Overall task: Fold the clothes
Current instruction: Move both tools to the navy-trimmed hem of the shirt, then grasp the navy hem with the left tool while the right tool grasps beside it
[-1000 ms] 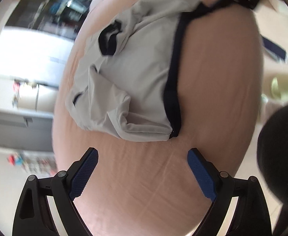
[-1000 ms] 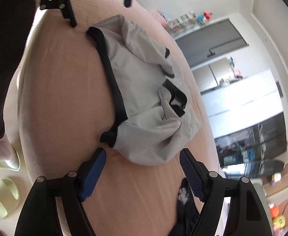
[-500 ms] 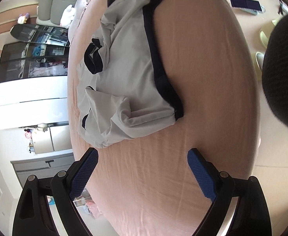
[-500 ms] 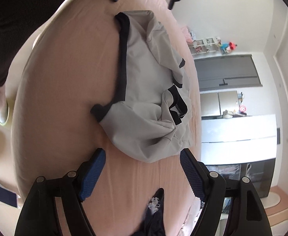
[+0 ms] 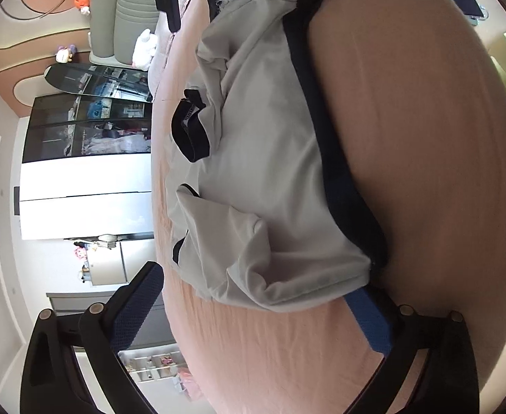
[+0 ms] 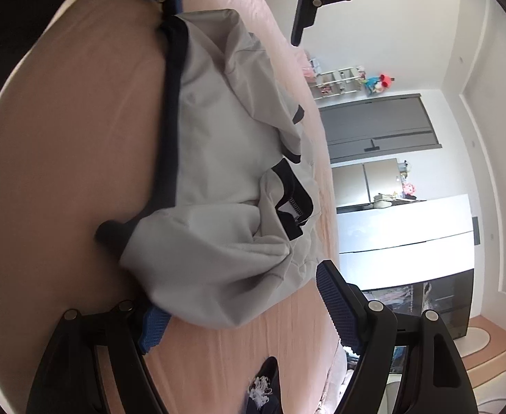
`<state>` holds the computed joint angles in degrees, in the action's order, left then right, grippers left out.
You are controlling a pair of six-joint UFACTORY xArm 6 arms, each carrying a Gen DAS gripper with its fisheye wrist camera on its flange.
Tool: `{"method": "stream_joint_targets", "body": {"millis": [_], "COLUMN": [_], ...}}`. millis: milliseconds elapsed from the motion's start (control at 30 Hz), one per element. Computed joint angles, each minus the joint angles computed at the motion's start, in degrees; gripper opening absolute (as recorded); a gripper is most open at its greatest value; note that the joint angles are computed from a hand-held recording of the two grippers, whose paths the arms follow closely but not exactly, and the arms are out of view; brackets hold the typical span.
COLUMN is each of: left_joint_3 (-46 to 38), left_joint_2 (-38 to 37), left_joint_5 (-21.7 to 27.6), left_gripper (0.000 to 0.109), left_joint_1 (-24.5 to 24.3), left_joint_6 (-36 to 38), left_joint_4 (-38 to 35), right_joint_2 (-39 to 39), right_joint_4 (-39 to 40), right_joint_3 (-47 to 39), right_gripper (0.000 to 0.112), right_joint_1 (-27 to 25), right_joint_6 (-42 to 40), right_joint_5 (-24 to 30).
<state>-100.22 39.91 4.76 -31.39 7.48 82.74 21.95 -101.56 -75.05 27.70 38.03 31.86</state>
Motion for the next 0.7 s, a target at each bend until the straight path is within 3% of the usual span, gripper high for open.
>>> {"method": "stream_joint_targets", "body": {"millis": [133,233,300,500,700], "left_joint_3": [-0.9,-2.3,-3.3,-2.9,-4.3], "left_joint_2": [-0.3,0.4,1.2,1.7,2.6], "left_joint_5": [-0.6,-0.9,-0.9,-0.6,-1.3], "left_gripper": [0.103,0.103,0.103,0.103,0.103], "left_joint_1": [0.3,0.2,0.0,0.2,0.3], "left_joint_6": [-11.4,-15.3,-15.4,-6.0,-7.4], "left_joint_4": [10.5,15.1,14.8,3.8,4.8], "right_joint_2": [1.6,2.5,3.2,3.9,3.8], "right_joint_4": [2.3,4.3,5.7,6.2,4.2], "right_joint_3": [-2.6,-4.2,-5.2,-6.1,-5.7], "right_gripper": [0.079,0.084,0.087,0.089,0.089], "right_joint_1": [-0.8,-1.2,-1.5,-2.0,-2.1], "right_joint_6": [-0.5,-0.9,-0.7,2.7,5.7], "right_joint_5": [-1.6,-2.2,-2.4,-2.9,-3.1]}}
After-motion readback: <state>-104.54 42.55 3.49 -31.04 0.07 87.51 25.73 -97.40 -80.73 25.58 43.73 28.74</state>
